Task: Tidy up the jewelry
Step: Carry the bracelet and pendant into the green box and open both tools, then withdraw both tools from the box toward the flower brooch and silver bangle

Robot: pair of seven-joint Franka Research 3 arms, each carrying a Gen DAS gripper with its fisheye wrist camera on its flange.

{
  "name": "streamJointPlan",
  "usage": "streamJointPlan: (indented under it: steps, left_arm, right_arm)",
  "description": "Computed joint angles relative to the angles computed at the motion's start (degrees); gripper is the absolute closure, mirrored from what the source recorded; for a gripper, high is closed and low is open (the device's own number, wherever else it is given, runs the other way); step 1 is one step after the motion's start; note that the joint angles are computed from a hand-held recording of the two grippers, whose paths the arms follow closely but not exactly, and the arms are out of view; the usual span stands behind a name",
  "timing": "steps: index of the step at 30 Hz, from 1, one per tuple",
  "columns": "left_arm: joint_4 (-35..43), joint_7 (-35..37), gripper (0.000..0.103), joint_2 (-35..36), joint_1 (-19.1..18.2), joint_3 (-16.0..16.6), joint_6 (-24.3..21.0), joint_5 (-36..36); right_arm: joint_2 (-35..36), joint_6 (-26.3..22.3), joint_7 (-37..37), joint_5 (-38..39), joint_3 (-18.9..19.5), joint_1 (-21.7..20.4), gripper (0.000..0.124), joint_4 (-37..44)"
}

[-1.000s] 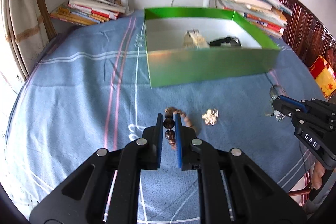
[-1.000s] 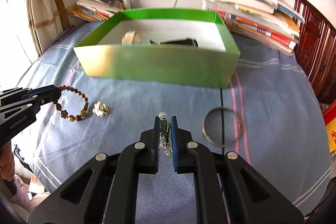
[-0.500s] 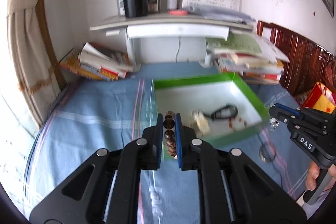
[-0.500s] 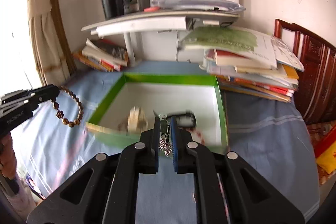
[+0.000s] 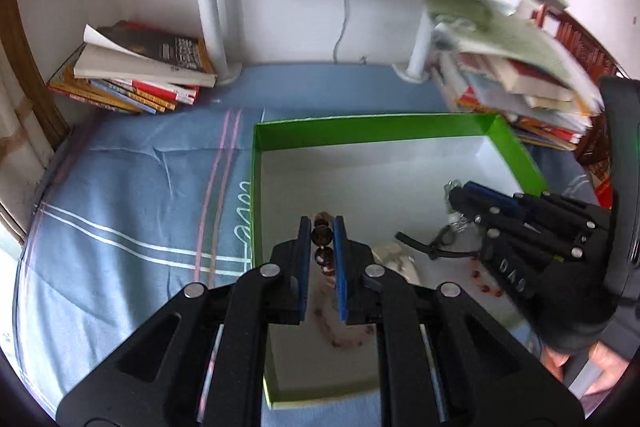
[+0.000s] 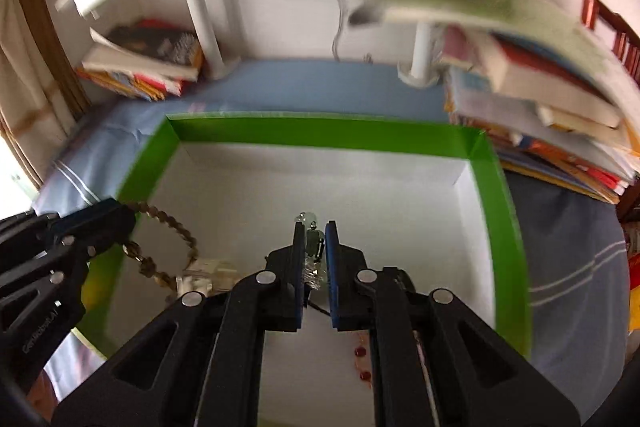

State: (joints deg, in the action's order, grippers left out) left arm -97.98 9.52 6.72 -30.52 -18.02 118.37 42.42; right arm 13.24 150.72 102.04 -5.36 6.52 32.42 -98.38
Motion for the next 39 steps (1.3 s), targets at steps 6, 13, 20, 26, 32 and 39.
streamJointPlan:
  steps: [6, 13, 20, 26, 32, 39]
  left_arm:
    - [-1.46, -4.37, 0.051, -2.61, -1.84, -1.16, -4.53, 4.66]
    - [-6.39, -8.59, 0.032, -7.31, -5.73, -6.31, -10.42, 4.87]
    - [-9.79, -8.44, 0.032, -4.53, -6.91, -7.04, -3.40, -2.63]
    - [-7.61, -6.30, 0.026, -0.92, -8.66, -6.31, -1.31, -2.19]
    - [-6.47, -5.77, 0.026, 1.03, -9.67, -5.13, -0.76, -2.79]
    - [-6.35, -6.21, 0.039, 1.73, -9.61, -4.28, -0.43, -4.18]
  right_arm:
    - [-10.50, 8.08, -4.24, 6.81, 1.37, -2.86, 0.082, -12.85]
    - [-31.01, 14.35, -5.70, 9.41, 5.53, -9.59, 0.067, -37.23]
    - [-33.29, 11.69, 3.93, 3.92, 8.59, -16.50, 0.066, -44.22]
    - [-33.04, 12.30, 4.51, 3.96, 7.28, -14.91, 0.066, -45.54]
    - [-33.73, 13.24, -3.36, 9.53, 5.59, -8.81, 0.066, -45.81]
    - [-31.37, 11.28, -0.49, 6.10, 8.77, -9.92, 0.066, -44.18]
